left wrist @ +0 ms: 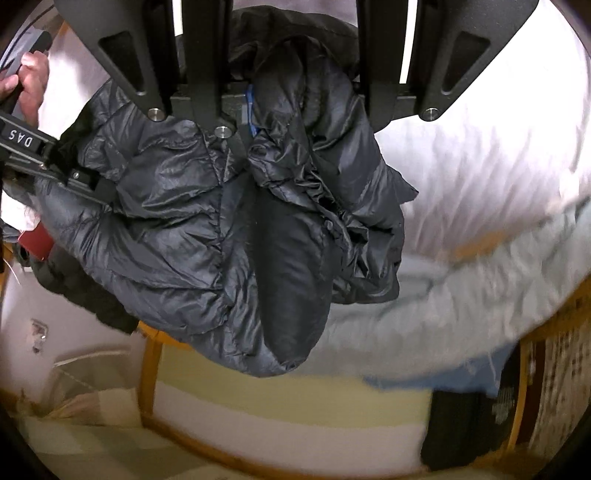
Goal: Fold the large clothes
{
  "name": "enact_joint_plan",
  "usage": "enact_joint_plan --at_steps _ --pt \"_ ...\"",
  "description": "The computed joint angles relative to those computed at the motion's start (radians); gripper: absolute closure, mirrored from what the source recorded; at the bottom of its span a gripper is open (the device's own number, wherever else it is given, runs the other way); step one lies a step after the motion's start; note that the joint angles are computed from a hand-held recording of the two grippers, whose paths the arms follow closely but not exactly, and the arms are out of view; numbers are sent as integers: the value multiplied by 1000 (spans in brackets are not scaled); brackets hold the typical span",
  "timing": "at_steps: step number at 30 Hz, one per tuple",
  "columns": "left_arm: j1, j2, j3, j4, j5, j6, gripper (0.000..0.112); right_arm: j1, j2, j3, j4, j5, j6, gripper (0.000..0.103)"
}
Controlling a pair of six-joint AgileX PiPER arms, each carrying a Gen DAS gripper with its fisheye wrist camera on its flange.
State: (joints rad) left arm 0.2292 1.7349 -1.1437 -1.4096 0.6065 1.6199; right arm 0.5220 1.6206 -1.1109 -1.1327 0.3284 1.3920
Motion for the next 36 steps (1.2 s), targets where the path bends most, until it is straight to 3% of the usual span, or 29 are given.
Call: enact_joint_plan --at_steps 5,11,16,19,22,25,28,30,32,34,36 --pt "-147 -29 -145 123 -39 -221 85 -36 -193 93 -205 47 166 63" --pt "-395 42 -370 165 -88 -379 85 -228 -407 154 -114 82 51 63" --pt "-591 147 -560 258 -167 -555 85 -471 -559 171 151 68 -215 63" --pt "-677 290 -757 433 -140 -742 85 -568 -570 175 125 82 -237 63" --pt "-766 431 -931 733 -129 -986 84 -750 -523 189 252 -5 -372 62" --pt "-790 573 -1128 955 10 -1242 67 -833 -387 156 334 -1 -465 57" --pt "-763 556 -1080 887 22 -1231 60 -880 -342 139 461 -7 -547 50" --pt "-757 558 -1111 935 62 -1230 52 -821 -333 123 365 27 -469 47" --pt "-772 546 -1128 1039 67 -1328 37 -802 -334 131 270 43 -403 36" --pt "-769 453 -985 1050 -24 -1318 36 -781 -342 153 125 80 -254 15" --pt "-757 322 -785 970 -152 -1173 31 -776 -367 168 74 100 -199 13"
